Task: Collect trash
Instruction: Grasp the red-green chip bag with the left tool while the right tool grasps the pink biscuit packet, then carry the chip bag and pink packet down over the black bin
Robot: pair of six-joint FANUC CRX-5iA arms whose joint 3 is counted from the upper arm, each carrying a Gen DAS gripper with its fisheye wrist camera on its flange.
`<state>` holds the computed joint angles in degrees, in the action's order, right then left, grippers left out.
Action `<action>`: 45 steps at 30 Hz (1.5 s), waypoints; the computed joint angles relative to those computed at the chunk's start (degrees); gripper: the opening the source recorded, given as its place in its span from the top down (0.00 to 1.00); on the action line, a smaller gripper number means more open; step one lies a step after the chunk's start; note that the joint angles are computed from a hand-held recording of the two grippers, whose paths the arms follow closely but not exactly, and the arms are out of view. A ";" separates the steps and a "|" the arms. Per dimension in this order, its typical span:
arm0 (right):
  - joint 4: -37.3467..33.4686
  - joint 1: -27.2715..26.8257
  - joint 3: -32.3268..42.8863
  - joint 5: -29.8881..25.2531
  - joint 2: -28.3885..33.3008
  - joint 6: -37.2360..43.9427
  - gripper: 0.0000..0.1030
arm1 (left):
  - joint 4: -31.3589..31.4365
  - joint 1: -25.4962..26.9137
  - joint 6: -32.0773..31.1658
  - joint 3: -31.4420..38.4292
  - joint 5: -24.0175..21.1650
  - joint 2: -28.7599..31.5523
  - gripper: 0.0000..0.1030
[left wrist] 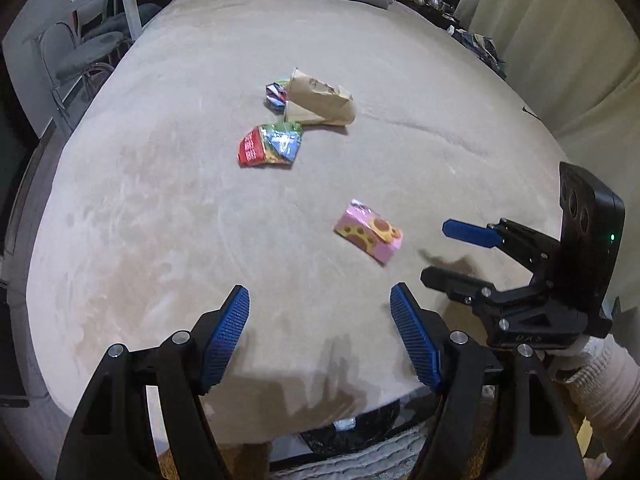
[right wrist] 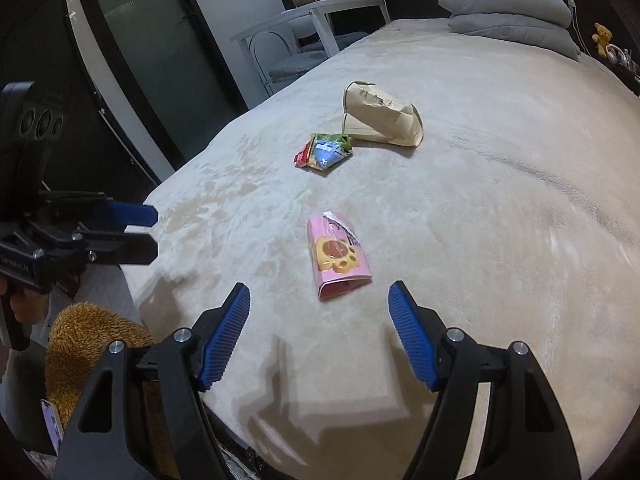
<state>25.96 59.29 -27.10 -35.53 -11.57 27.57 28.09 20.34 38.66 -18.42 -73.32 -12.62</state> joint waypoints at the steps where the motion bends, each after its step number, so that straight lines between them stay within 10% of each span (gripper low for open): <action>1: -0.47 -0.36 0.59 -0.20 0.82 1.05 0.30 | 0.14 -0.71 0.28 0.66 0.94 1.12 0.30; 23: -5.89 -4.57 7.08 0.23 9.55 14.21 0.41 | -4.53 -10.88 9.29 13.99 15.66 20.99 0.13; 28: 0.39 -3.84 5.66 0.10 9.89 9.98 0.60 | -5.05 -11.78 10.48 15.09 17.30 23.28 0.13; 36: 1.16 -3.50 4.80 0.04 8.94 7.72 0.61 | -7.66 -12.85 12.28 13.60 21.39 22.43 0.42; 45: 4.11 -2.23 2.32 -0.34 6.35 2.28 0.61 | -4.09 -11.01 8.95 9.81 20.83 18.74 0.44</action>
<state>30.07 57.07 -24.78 -35.87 -5.22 29.85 24.00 9.33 47.61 -8.61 -52.49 6.12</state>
